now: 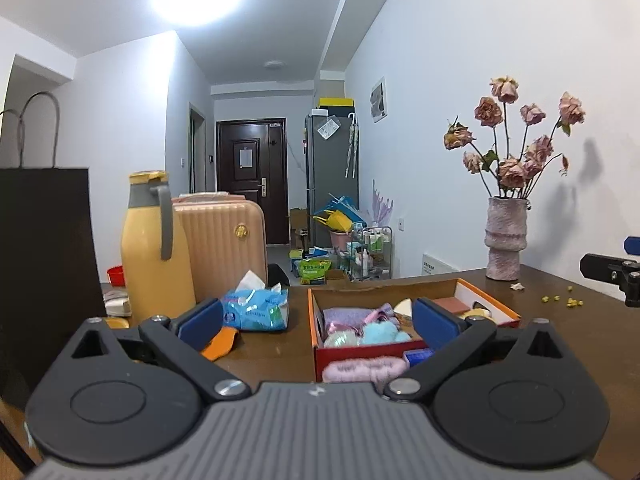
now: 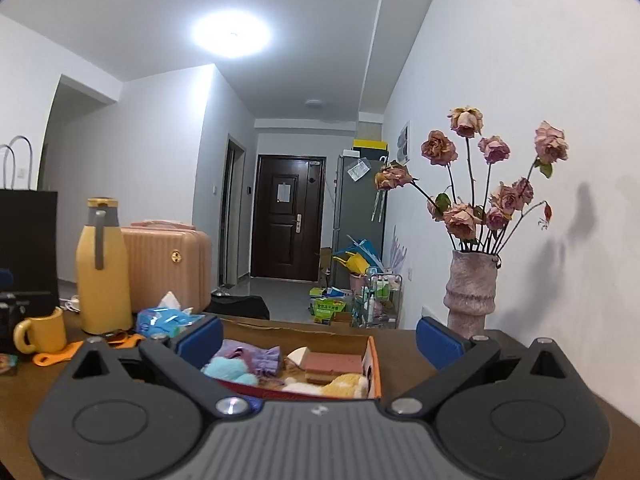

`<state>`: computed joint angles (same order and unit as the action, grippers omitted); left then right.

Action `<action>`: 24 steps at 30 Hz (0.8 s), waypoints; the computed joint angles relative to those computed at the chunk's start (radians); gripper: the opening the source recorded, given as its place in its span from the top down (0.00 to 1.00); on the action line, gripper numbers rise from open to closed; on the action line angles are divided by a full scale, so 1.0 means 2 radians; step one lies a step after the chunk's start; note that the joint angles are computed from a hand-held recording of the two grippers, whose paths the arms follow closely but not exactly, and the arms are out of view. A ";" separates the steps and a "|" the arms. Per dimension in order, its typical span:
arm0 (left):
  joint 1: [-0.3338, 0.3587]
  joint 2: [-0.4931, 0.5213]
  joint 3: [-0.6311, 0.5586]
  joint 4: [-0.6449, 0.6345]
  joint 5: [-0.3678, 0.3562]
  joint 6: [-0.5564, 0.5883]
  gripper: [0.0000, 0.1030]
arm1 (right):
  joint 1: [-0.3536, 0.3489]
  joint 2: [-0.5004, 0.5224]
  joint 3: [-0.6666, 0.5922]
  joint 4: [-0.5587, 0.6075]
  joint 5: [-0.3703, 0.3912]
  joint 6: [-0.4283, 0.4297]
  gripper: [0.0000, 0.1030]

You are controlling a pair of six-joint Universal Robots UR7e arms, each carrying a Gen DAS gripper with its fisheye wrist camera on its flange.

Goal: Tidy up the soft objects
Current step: 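Withdraw both grippers from the box back over the table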

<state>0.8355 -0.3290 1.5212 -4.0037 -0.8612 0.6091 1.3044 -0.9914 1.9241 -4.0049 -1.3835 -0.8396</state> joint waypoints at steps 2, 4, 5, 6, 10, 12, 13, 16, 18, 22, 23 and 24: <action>-0.004 -0.009 0.030 -0.009 0.001 -0.013 0.00 | -0.008 -0.011 0.034 -0.018 0.013 0.004 0.00; -0.011 -0.014 0.059 -0.020 0.013 -0.026 0.00 | -0.016 -0.023 0.067 -0.028 0.020 0.010 0.00; -0.015 -0.017 0.072 -0.026 0.018 -0.032 0.00 | -0.021 -0.029 0.086 -0.033 0.025 0.013 0.00; -0.018 -0.020 0.092 -0.040 0.017 -0.039 0.00 | -0.028 -0.036 0.105 -0.038 0.033 0.016 0.00; -0.029 -0.031 0.156 -0.081 0.028 -0.081 0.00 | -0.060 -0.050 0.173 -0.075 0.061 0.021 0.00; -0.036 -0.031 0.179 -0.100 0.040 -0.102 0.00 | -0.074 -0.051 0.203 -0.096 0.067 0.028 0.00; -0.039 -0.032 0.191 -0.101 0.044 -0.105 0.00 | -0.081 -0.057 0.214 -0.090 0.076 0.023 0.00; -0.043 -0.028 0.197 -0.107 0.046 -0.087 0.00 | -0.084 -0.055 0.224 -0.093 0.078 0.008 0.00; -0.043 -0.019 0.184 -0.108 0.057 -0.079 0.00 | -0.079 -0.048 0.219 -0.096 0.070 0.008 0.00; -0.034 -0.016 0.178 -0.077 0.053 -0.101 0.00 | -0.078 -0.039 0.209 -0.079 0.068 0.020 0.00; -0.031 -0.015 0.176 -0.069 0.050 -0.102 0.00 | -0.078 -0.035 0.203 -0.074 0.066 0.019 0.00; -0.027 -0.014 0.171 -0.064 0.048 -0.101 0.00 | -0.076 -0.030 0.196 -0.069 0.061 0.018 0.00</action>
